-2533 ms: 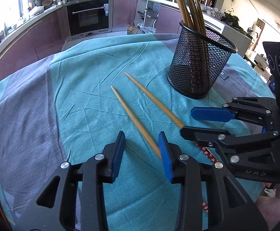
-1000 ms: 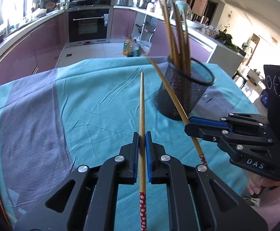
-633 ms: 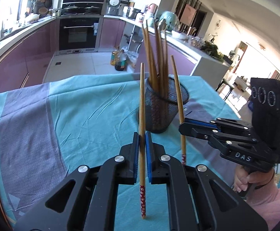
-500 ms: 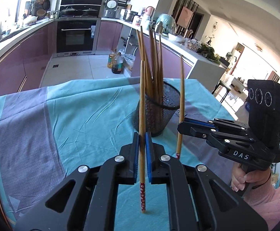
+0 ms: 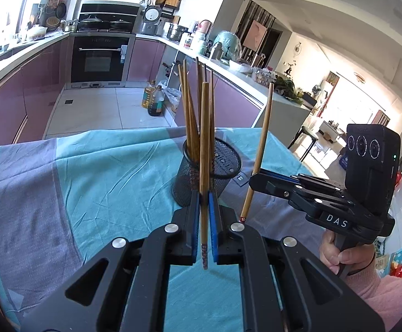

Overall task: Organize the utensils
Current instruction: 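Lower the chopstick into the mesh cup with the right gripper while the left lowers its own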

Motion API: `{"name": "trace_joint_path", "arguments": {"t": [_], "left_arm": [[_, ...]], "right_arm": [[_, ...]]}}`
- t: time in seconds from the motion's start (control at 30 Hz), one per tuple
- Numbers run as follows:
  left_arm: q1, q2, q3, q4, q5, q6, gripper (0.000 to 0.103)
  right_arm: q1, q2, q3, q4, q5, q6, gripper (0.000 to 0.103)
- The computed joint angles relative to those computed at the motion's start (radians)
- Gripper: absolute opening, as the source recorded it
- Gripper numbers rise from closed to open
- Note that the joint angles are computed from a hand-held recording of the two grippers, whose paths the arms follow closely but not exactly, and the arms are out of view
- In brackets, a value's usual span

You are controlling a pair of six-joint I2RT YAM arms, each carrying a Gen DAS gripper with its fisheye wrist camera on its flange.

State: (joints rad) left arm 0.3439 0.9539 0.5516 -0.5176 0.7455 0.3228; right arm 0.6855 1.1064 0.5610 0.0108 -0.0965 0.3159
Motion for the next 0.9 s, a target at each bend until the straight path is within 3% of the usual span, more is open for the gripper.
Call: {"name": "trace_joint_path", "arguments": {"t": [0.9], "left_arm": [[-0.075,0.043,0.092,0.075,0.002,-0.082,0.007]], "right_arm": [[-0.071,-0.044,0.057,-0.028,0.005,-0.060,0.006]]}}
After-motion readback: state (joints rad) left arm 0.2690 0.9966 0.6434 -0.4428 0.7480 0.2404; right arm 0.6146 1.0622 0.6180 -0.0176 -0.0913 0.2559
